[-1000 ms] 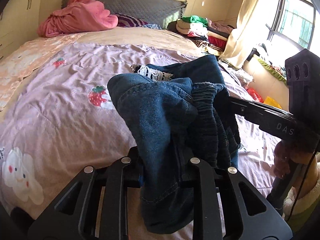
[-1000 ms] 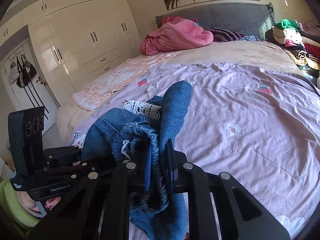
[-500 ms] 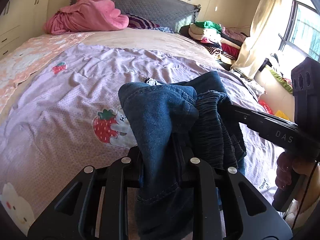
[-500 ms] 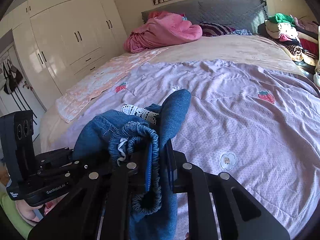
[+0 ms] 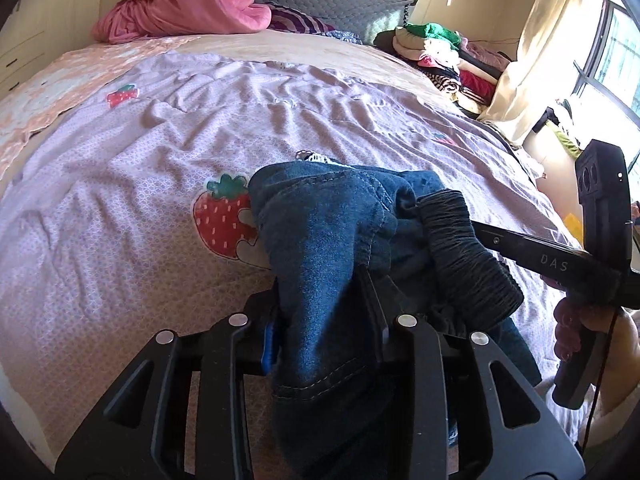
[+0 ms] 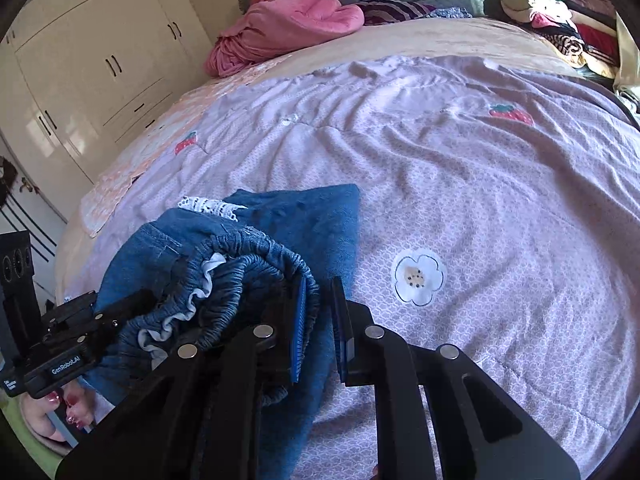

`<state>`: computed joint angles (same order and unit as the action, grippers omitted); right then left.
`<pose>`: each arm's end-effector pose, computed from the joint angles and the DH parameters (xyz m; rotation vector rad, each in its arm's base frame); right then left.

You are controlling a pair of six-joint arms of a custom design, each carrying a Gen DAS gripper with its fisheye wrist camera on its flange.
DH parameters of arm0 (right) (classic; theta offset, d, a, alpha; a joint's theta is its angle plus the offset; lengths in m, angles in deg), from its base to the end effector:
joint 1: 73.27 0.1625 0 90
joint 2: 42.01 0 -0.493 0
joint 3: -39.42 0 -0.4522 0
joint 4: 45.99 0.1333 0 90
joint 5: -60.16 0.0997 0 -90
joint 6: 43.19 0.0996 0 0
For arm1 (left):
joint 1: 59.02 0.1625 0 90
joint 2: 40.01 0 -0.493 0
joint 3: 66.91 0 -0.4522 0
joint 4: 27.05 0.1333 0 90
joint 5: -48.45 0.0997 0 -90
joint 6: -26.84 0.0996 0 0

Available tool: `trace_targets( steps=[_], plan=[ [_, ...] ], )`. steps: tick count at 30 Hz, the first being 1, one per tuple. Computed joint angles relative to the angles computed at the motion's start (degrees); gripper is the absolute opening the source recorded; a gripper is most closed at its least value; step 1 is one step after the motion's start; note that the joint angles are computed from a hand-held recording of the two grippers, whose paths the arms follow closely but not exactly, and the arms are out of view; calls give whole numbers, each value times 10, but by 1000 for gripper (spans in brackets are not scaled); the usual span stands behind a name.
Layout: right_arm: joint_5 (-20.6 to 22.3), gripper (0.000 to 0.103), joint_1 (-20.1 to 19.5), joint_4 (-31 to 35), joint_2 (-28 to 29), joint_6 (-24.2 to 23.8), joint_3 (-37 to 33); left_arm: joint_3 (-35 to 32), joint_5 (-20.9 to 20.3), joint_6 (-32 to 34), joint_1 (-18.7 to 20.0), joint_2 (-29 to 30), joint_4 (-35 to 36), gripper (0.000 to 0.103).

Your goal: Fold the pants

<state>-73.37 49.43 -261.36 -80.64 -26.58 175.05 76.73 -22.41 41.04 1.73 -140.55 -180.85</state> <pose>0.2987 -0.3455 0.0053 0.0991 -2.4854 0.9807 -0.0343 -0.4009 0.2854 0.9578 2.6370 -0.5697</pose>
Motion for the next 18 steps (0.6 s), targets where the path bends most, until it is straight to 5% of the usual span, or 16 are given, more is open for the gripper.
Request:
trace_targets(
  steps=[13, 18],
  plan=[
    [-24, 13, 0, 46, 8, 32, -7, 1, 13, -2, 8, 7, 1, 49],
    [-35, 24, 17, 50, -1, 59, 3, 3, 14, -6, 4, -11, 19, 53]
  ],
)
